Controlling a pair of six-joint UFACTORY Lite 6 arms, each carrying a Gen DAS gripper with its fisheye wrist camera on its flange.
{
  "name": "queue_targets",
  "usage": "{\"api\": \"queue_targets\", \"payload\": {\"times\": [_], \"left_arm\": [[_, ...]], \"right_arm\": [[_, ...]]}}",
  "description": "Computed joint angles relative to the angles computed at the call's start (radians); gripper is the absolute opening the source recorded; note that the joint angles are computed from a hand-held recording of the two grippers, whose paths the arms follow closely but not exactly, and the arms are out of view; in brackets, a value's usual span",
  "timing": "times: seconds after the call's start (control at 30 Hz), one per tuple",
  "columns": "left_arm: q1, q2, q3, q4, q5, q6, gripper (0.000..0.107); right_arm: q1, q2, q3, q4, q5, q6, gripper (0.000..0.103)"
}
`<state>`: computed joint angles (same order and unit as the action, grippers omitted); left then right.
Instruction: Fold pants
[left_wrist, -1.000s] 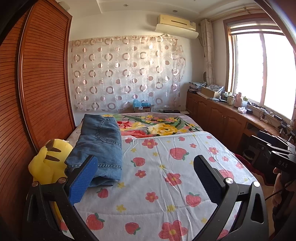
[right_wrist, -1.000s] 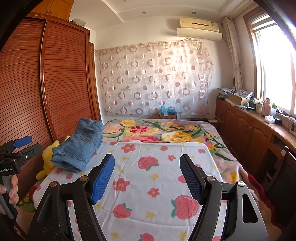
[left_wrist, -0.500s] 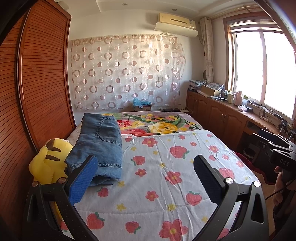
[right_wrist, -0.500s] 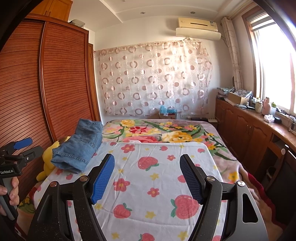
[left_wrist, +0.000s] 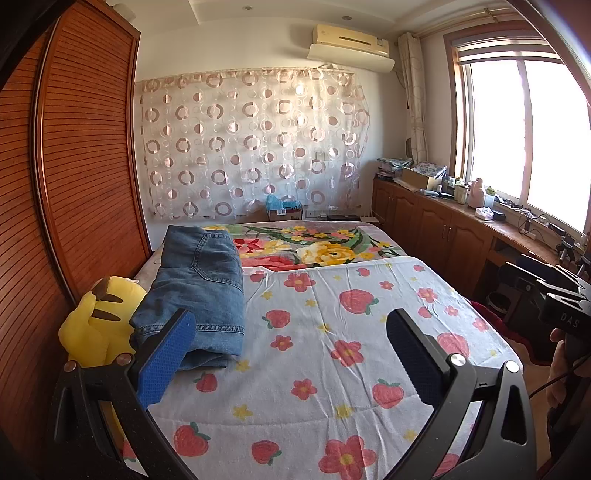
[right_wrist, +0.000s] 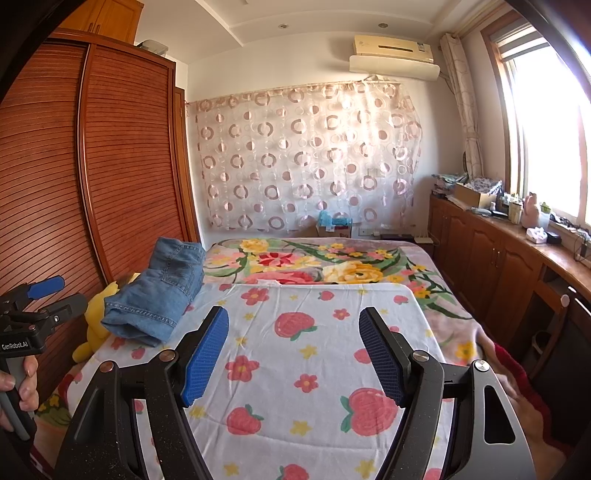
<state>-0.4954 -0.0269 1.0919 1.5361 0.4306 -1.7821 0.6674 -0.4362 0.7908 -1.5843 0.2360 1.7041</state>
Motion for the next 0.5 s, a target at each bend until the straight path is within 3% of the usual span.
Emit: {"api": "queue_targets", "payload": {"times": [0.5], "left_arm": [[-0.006, 0.005, 0.009, -0.012, 0.006, 0.013, 0.103]], "right_arm": [[0.003, 0.002, 0.003, 0.003, 0.006, 0.004, 0.075]]}}
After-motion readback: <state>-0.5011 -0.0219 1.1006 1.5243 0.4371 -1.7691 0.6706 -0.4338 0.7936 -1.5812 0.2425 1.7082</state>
